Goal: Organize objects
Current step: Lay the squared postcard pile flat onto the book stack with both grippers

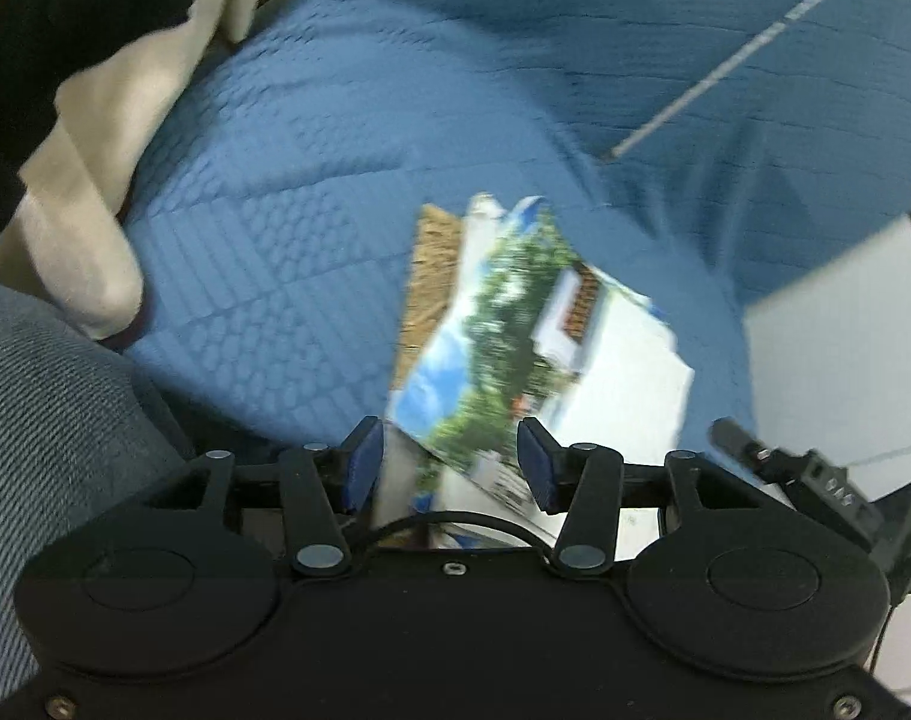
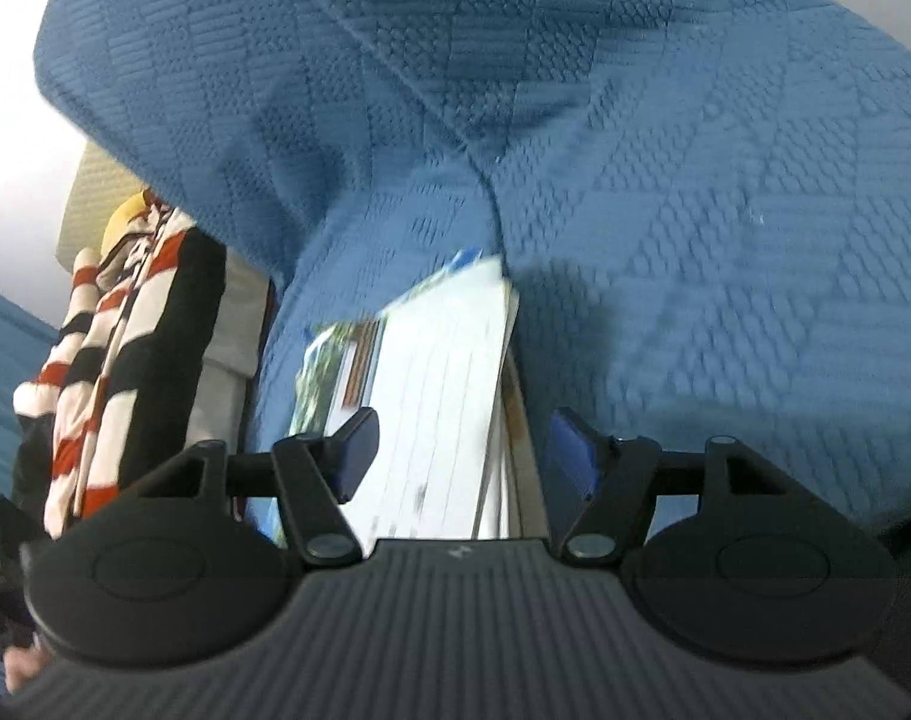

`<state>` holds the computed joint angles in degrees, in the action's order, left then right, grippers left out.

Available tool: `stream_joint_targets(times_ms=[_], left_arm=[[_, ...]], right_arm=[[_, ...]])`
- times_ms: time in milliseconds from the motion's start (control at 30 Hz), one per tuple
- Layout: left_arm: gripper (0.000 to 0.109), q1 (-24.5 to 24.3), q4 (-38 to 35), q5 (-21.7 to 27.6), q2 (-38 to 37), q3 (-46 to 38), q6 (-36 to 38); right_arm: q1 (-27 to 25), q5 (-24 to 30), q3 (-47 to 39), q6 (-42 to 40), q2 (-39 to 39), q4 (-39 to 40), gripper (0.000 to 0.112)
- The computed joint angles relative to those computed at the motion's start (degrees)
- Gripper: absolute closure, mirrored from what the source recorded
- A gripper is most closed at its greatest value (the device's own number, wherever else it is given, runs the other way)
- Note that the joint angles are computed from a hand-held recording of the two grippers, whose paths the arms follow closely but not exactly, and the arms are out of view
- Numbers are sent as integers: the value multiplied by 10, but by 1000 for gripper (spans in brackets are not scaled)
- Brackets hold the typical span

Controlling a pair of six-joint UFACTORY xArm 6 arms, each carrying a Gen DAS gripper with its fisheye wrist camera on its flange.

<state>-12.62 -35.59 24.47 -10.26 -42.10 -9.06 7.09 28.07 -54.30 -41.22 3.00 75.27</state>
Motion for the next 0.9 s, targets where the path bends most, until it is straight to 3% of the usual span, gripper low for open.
stream_joint_targets(times_ms=[333,400,533,600,667,900], left_arm=[[68,2,-72,-16,53,-16,23],[74,3,-103,-18,60,-19,42],[92,0,-142,-24,69,-24,73],[96,-3,-143,-37,65,-21,73],[101,-4,-153,-50,57,-17,82],[108,6,-214,-39,25,-28,156]], right_arm=[[-12,4,-100,-4,106,24,58],[-12,1,-111,-5,119,29,59],[-12,4,-126,-11,134,24,87],[-11,-1,-126,-34,132,33,91],[-9,-10,-123,-48,127,43,103],[-20,26,-97,-55,72,45,109]])
